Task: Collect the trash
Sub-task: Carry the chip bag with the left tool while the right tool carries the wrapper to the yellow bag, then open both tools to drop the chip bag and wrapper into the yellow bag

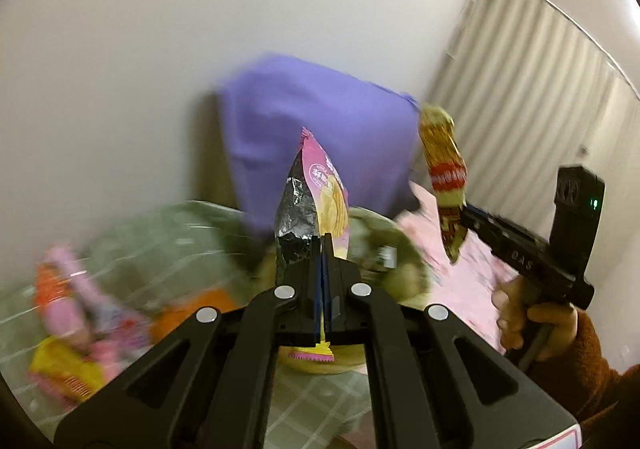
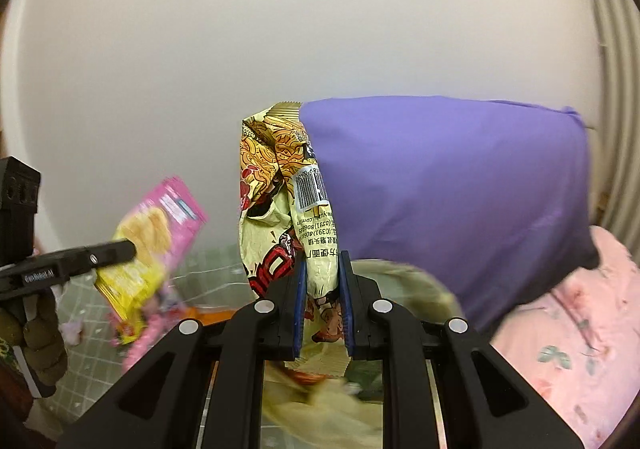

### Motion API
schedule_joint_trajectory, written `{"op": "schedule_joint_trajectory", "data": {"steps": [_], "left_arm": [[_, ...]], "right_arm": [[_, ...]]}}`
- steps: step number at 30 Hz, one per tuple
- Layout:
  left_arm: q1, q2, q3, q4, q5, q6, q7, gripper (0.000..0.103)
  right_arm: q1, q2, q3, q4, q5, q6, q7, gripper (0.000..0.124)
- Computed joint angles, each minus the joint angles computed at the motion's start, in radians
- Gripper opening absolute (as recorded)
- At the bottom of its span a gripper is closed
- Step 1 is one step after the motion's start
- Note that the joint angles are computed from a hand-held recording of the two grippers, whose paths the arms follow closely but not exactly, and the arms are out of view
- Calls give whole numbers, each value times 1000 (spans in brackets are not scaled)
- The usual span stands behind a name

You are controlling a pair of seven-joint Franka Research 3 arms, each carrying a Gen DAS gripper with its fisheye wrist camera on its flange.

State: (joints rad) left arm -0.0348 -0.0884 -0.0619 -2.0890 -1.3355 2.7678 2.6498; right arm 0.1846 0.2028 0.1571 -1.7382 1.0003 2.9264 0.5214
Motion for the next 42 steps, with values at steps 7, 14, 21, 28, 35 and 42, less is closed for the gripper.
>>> {"op": "schedule_joint_trajectory", "data": {"steps": [7,14,21,28,35,42], "left_arm": [[-3,256,-80,225,313,-103,-207,0],[-7,378,-107,262,638,-45,-449,1],[62,459,-188,332,714,-57,-468,1],[157,475,-296,339,689,-40,-428,1],[197,445,-294,317,581,-79,-351,1],[200,435,-282,319,498,-119,-299,1]], "right_arm": [[-19,-6,-42,-30,-74,26,129,16],[-29,25,-57,-38,-170,5,247,16],[-32,139,-60,67,-312,-81,391,16],[-38,213,-44,146,-381,-133,489,16],[17,261,-110,166,-557,-187,651,16],[51,250,-143,117,-712,-121,736,18]]}}
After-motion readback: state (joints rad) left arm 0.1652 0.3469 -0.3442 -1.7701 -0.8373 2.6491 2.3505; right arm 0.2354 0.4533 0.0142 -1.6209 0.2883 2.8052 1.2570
